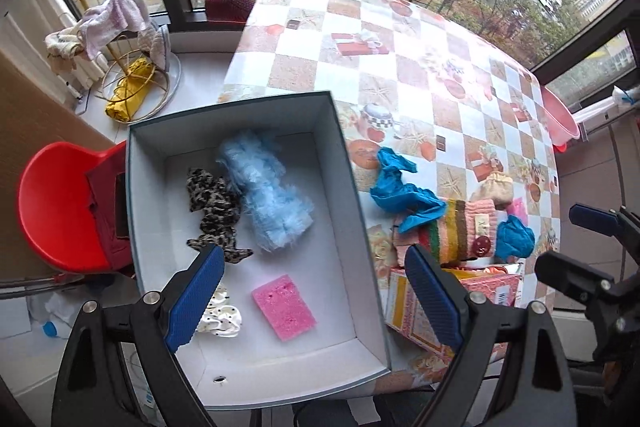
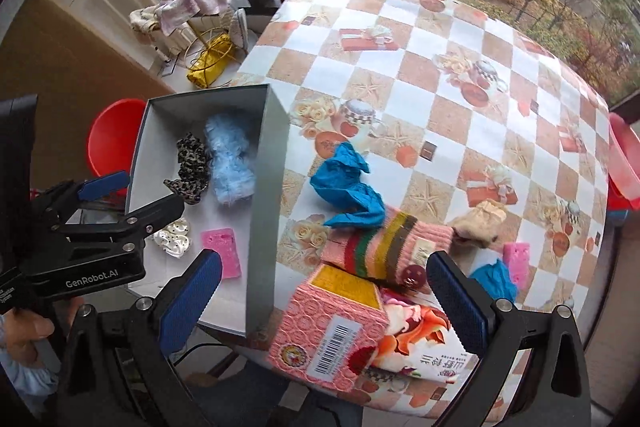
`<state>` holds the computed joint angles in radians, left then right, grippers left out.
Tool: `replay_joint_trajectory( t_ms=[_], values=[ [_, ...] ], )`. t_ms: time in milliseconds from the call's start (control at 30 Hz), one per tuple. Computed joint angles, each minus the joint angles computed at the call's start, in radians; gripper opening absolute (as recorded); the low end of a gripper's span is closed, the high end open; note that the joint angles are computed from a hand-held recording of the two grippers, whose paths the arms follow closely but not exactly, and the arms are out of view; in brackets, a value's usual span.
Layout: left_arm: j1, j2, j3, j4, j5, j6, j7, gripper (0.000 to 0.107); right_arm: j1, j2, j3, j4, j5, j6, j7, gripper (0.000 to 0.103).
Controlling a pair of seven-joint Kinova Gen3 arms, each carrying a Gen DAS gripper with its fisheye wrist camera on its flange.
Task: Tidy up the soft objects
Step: 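Withdraw both tools from the box back toward the pile, then grasp beige knit item with left tool while right tool grasps blue cloth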
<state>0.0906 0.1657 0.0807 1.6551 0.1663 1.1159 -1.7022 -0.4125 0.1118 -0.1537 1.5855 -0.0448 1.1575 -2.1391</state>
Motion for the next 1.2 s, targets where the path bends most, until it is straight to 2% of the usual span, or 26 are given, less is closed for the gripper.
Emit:
replay_joint_trajectory(
  t_ms=[200,400,567,667,800,933,1200],
  values=[
    [0.101,0.062,0.052,-0.086,-0.036,0.045,0.040,0.093,0.150,-0.150,0.088,0.218,-0.075,-0.033,-0.036,0.103],
    [0.242,0.155,0.090,-0.194,-0.101,0.092,0.108,0.093,0.334,-0.225,0.195,0.450,-0.182,-0.071,-0.007,0.103],
    [0.379,0.266,0.108,-0.317,-0.164,0.143,0.159,0.093,0.442,-0.218,0.251,0.588,-0.271,-0.133,0.112,0.103],
    [0.455,0.360,0.106,-0.416,-0.188,0.190,0.188,0.093,0.544,-0.192,0.233,0.639,-0.360,-0.175,0.234,0.103],
    [0.554,0.498,0.084,-0.561,-0.233,0.256,0.229,0.093,0.523,-0.142,0.305,0.683,-0.481,-0.226,0.397,0.103],
    [0.615,0.626,0.059,-0.701,-0.257,0.321,0.249,0.093,0.560,-0.082,0.273,0.689,-0.555,-0.259,0.514,0.103],
    [0.651,0.807,0.025,-0.913,-0.246,0.453,0.256,0.093,0.600,0.028,0.225,0.697,-0.669,-0.319,0.693,0.103]
  ],
)
